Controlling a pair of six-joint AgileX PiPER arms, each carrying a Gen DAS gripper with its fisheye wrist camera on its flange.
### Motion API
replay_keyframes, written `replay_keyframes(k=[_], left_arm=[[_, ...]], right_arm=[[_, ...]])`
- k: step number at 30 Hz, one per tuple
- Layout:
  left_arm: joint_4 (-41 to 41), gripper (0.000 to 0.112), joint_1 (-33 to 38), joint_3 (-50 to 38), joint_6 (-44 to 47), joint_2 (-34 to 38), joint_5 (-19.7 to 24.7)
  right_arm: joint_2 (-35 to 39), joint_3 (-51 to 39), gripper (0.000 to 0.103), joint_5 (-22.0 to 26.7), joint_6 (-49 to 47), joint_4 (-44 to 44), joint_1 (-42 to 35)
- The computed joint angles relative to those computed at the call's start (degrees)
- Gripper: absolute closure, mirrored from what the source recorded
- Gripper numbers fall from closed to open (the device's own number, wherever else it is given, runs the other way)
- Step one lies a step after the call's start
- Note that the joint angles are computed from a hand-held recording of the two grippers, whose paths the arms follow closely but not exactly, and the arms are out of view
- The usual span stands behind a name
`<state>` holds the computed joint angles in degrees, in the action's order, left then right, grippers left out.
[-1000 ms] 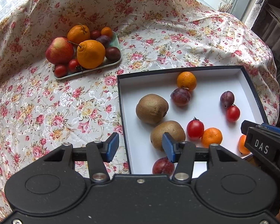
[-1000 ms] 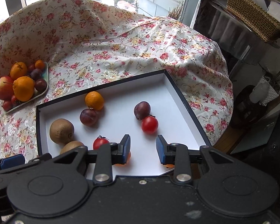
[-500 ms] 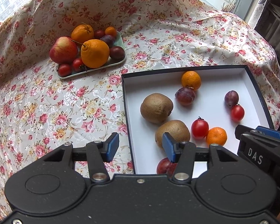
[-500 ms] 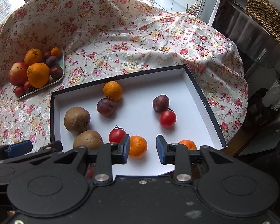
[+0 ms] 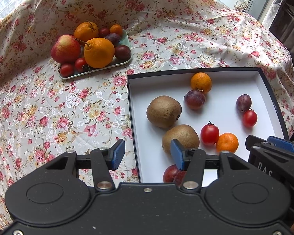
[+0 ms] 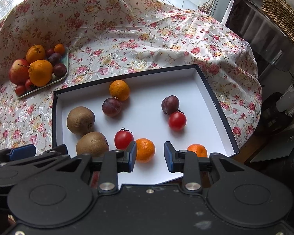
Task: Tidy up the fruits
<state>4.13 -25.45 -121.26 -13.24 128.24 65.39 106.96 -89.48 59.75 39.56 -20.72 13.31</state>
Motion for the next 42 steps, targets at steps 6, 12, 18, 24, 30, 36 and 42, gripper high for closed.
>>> replay_keyframes(k=[6,12,18,24,30,36,42], left_arm=[[-0.1,0.054,0.0,-0.5,0.1,0.2,0.3],[-0.2,0.054,0.1,-0.6,0.1,0.2,0.4],[0.0,0.054,0.0,-0.6,0.1,0.3,0.4],[0.1,0.054,-0.1,-0.9,0.0,0.4,0.7],[0.0,0.054,0.0,-0.6,0.2,0.4,0.5],[0.1,0.054,-0.1,-0.7,0.3,0.5,0.7],[0.0,0.054,-0.1,-0.7,0.4,0.5,0.8]], right_arm=[[0.1,-0.1,0.07,0.0,-0.5,0.3,-0.1],[0.3,-0.4,0.07,0.3,-0.9,0.4,-0.1],[0.5,-0.6,0.07,0.6,-1.0,0.6,-0.3],[0.6,-0.7,0.07,0.7,-1.1,1.0,-0.5],[0.7,-0.8,0.07,0.7,-1.1,1.1,-0.5],[0.6,-0.6,0.07,0.7,-1.1,1.3,-0.6],[0.6,-0.7,0.07,0.8,-1.1,1.3,-0.6]])
